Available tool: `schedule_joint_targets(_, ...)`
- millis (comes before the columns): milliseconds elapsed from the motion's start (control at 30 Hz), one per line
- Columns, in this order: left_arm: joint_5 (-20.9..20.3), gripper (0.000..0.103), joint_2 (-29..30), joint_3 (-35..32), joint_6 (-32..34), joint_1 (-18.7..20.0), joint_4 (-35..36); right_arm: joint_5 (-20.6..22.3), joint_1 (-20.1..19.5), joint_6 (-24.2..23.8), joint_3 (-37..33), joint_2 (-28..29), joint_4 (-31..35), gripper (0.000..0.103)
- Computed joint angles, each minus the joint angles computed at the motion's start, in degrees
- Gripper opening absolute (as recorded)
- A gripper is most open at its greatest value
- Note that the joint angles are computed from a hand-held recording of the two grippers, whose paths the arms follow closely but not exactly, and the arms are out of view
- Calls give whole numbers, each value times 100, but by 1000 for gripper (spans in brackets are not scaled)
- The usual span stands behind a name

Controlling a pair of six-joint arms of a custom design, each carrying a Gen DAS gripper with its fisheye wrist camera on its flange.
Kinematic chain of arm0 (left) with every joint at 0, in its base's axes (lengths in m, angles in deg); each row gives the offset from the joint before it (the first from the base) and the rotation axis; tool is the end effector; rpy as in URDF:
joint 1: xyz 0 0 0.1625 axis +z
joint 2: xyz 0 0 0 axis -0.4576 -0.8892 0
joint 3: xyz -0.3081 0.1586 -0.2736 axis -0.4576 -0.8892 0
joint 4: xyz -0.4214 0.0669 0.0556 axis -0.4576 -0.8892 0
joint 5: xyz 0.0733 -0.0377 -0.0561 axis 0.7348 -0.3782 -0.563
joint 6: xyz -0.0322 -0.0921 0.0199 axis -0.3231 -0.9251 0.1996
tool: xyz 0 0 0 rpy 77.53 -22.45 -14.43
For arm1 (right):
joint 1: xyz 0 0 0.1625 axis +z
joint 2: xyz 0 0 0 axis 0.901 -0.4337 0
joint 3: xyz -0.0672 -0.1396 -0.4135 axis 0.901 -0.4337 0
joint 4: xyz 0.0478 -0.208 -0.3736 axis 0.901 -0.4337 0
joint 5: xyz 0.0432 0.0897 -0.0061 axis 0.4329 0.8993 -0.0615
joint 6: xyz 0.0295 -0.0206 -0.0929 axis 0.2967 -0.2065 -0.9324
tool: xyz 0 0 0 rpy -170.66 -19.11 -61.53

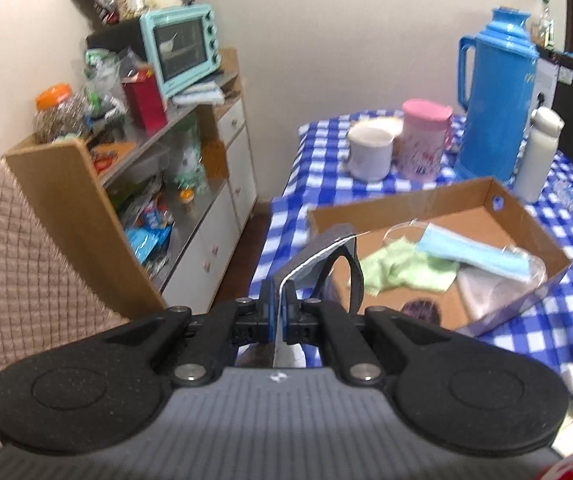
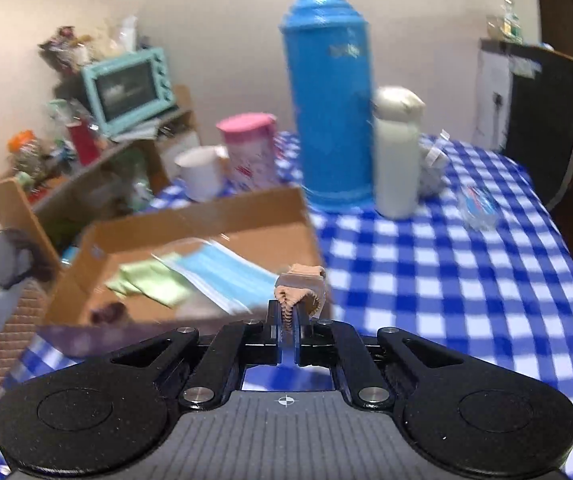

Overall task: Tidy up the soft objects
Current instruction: 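Carry the grey mask and tan object over the cardboard tray with both tools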

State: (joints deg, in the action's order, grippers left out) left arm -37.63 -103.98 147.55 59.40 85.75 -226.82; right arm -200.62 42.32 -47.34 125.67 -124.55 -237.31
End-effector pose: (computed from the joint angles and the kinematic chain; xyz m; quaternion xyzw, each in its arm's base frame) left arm -0.1680 -0.6480 0.3245 0.3475 0.8307 -0.3146 0.3004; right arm 0.2151 -0.4856 0.1963 0.0325 -0.8293 0.4764 0.2904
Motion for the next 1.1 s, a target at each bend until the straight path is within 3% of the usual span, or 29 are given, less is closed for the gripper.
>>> schedule_joint_targets(233,-456,4,346,-346,121,-160,-125,646,74,-371,-578,163,437,5)
schedule_joint_targets(500,-816,4,783,-744,85,-261,-20,1083,34,-567,-1142,433,818,5)
schedule_joint_targets(1100,-1165,4,1508,-1383,277,-222,128,1111,-148,-501,-1390,590,989,5)
